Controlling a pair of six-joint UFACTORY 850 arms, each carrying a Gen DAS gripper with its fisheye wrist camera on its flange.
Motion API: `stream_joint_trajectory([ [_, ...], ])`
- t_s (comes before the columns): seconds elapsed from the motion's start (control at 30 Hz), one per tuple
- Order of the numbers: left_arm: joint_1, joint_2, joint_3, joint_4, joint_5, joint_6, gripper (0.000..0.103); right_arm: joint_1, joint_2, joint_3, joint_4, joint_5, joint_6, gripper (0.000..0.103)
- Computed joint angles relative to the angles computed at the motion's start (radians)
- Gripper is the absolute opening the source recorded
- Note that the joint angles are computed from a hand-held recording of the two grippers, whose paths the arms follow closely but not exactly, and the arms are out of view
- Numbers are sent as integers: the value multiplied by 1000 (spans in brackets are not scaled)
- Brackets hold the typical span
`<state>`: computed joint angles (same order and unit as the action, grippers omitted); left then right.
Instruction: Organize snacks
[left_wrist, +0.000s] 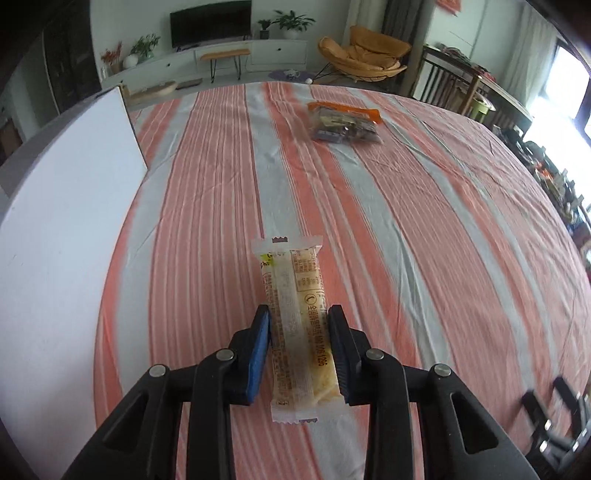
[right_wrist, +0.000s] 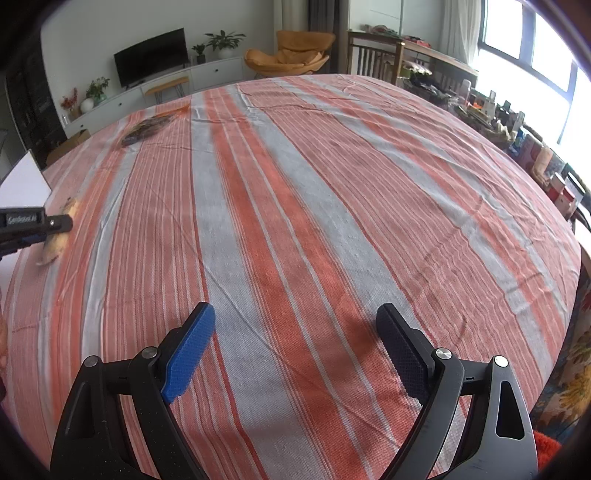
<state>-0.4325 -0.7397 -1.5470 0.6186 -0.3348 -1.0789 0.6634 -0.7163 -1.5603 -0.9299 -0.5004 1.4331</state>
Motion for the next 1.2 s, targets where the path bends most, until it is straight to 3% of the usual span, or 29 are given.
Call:
stream_joint_trajectory([
  [0.03,-5,15,29,69,18,-61,41,0,0,0,1,0,-1,91],
  [0.07,-10,22,45,123,29,-108,61,0,0,0,0,0,0,91],
  [0.13,-20,10,37,153,-9,-137,88,0,1,1,0,0,-1,91],
  [0.23,-33,1,38,298,-36,-264,91,0,1,1,0,0,-1,91],
  [0.43,-18,-19,13,260,-52,-251,103,0,1,3,-7,3,5,91],
  [0.53,-22,-15,31,364,-45,-354,103,0,1,3,-8,3,6,91],
  [1.2,-22,-13,33,361,-42,-352,103,0,3,6,-11,5,8,91],
])
